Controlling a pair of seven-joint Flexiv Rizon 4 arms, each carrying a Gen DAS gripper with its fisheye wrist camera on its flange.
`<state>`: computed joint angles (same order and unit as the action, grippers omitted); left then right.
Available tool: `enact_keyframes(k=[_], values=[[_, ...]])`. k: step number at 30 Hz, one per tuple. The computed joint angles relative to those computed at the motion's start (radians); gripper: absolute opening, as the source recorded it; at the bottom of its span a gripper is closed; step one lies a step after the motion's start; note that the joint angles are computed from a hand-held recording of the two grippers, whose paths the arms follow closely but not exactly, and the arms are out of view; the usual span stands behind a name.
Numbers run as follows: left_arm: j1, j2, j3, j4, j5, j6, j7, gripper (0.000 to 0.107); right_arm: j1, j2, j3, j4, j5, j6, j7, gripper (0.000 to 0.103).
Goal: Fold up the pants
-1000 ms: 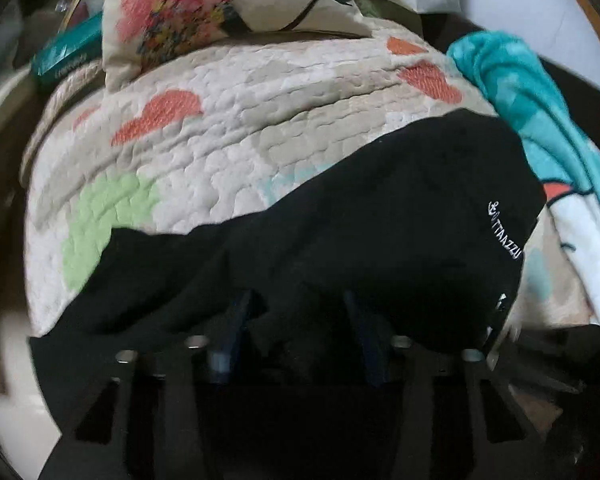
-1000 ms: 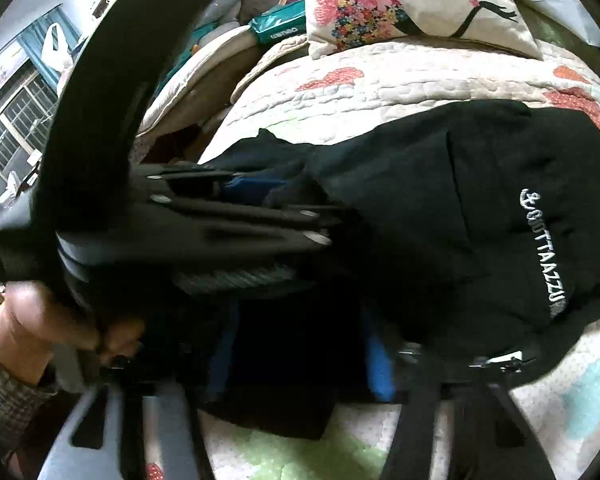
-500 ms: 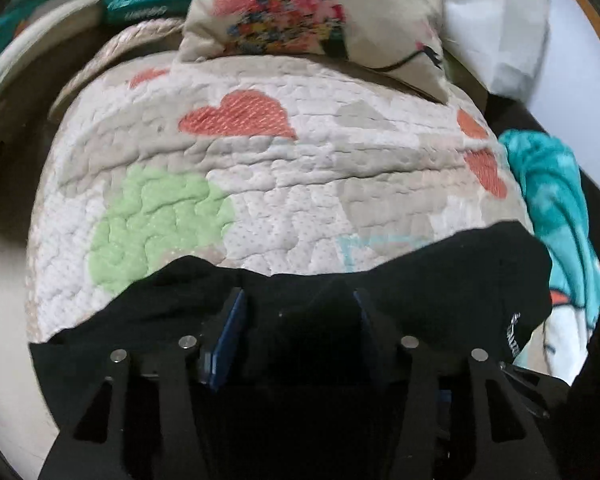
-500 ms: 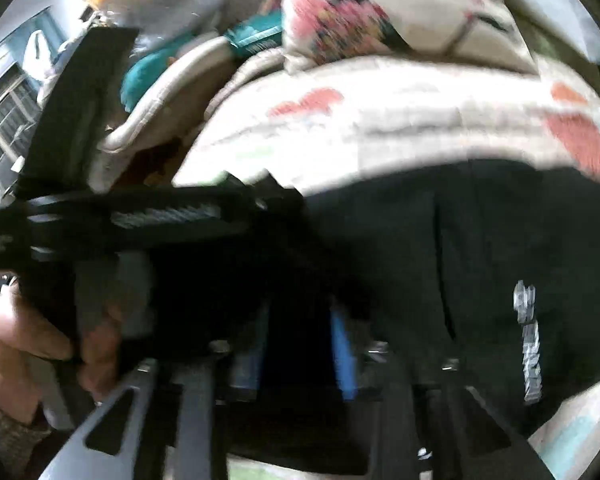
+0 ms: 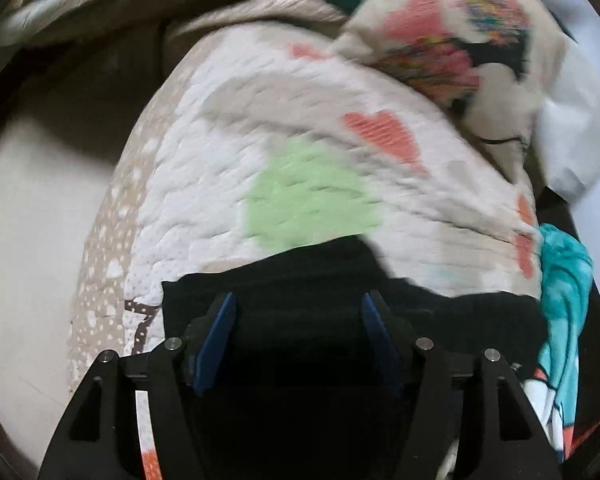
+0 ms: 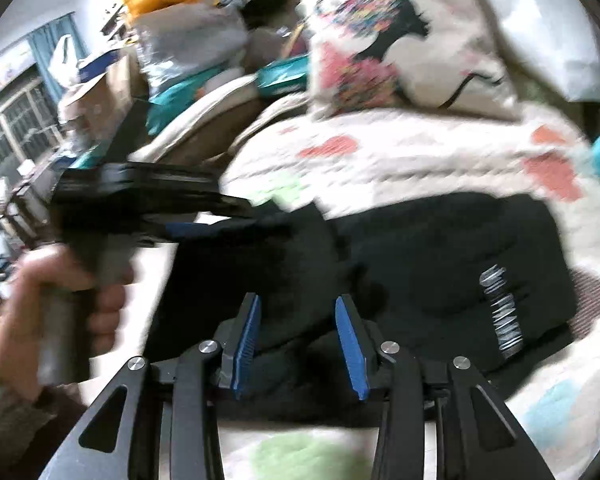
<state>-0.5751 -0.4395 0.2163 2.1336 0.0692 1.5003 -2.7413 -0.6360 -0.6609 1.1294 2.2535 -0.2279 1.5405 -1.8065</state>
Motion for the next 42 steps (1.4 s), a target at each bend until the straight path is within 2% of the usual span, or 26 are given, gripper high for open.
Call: enact_keyframes(k=[1, 2, 4, 5, 7, 11, 14, 18, 22, 23, 26, 29, 31, 35, 37, 38, 39, 40, 41, 42], values=[[-0.016, -0.006, 0.027, -0.013, 0.053, 0.004, -0.052, 0.065, 0.005, -0.019, 0.003, -0.011, 0.002, -0.05, 0.005, 0.045], [-0.046, -0.008, 0.052, -0.025, 0.041, -0.016, -0.04, 0.067, 0.037, -0.02, -0.026, -0.023, 0.008, -0.096, 0.018, 0.047], [-0.078, -0.003, 0.079, -0.057, 0.068, -0.084, -0.027, 0.069, 0.081, -0.019, -0.072, -0.024, 0.03, -0.09, 0.009, 0.047], [-0.098, -0.002, 0.095, -0.086, 0.102, -0.135, -0.031, 0.069, 0.065, -0.027, -0.057, -0.028, 0.046, -0.088, -0.005, 0.046], [-0.095, 0.003, 0.089, -0.104, 0.144, -0.157, -0.044, 0.069, 0.056, 0.012, -0.055, -0.032, 0.08, -0.1, -0.001, 0.047], [-0.097, 0.024, 0.082, -0.136, 0.247, -0.117, -0.088, 0.069, -0.079, 0.065, 0.006, -0.027, 0.179, -0.066, -0.022, 0.057], [-0.136, 0.033, 0.095, -0.2, 0.356, -0.145, -0.125, 0.069, -0.098, 0.114, -0.05, -0.026, 0.272, -0.01, 0.035, 0.058], [-0.104, 0.038, 0.012, -0.257, 0.422, -0.153, -0.076, 0.069, -0.095, 0.096, -0.109, -0.086, 0.362, -0.049, 0.108, 0.058], [-0.017, -0.012, -0.113, -0.339, 0.344, -0.2, 0.074, 0.069, -0.034, 0.079, -0.168, -0.11, 0.405, -0.036, 0.084, 0.058], [0.021, -0.048, -0.166, -0.389, 0.297, -0.225, 0.166, 0.069, -0.031, 0.073, -0.169, -0.117, 0.415, -0.045, 0.074, 0.058], [0.075, -0.159, -0.254, -0.537, 0.179, -0.307, 0.377, 0.069, -0.017, 0.046, -0.178, -0.142, 0.458, -0.059, 0.054, 0.058], [0.112, -0.275, -0.321, -0.679, 0.074, -0.364, 0.527, 0.069, -0.022, 0.002, -0.168, -0.18, 0.504, -0.051, 0.018, 0.058], [0.116, -0.336, -0.334, -0.758, 0.024, -0.416, 0.593, 0.069, -0.042, -0.038, -0.138, -0.198, 0.528, -0.033, -0.011, 0.059], [0.083, -0.469, -0.305, -0.964, -0.038, -0.606, 0.704, 0.075, -0.034, -0.101, -0.111, -0.218, 0.51, 0.014, -0.037, 0.064], [0.05, -0.5, -0.268, -1.018, -0.034, -0.655, 0.728, 0.081, -0.017, -0.112, -0.116, -0.216, 0.481, 0.042, -0.028, 0.066], [0.025, -0.512, -0.242, -1.049, -0.012, -0.676, 0.737, 0.081, -0.001, -0.114, -0.128, -0.217, 0.464, 0.054, -0.021, 0.066], [0.001, -0.522, -0.214, -1.079, 0.007, -0.712, 0.732, 0.08, 0.003, -0.117, -0.131, -0.217, 0.447, 0.057, -0.016, 0.065], [-0.007, -0.522, -0.205, -1.085, 0.015, -0.717, 0.728, 0.071, 0.01, -0.113, -0.14, -0.218, 0.43, 0.049, -0.004, 0.061], [-0.009, -0.513, -0.205, -1.073, 0.017, -0.708, 0.723, 0.066, 0.013, -0.106, -0.148, -0.222, 0.414, 0.023, 0.016, 0.043], [-0.003, -0.504, -0.213, -1.056, 0.01, -0.694, 0.721, 0.049, -0.007, -0.116, -0.133, -0.23, 0.399, -0.011, 0.027, 0.029]])
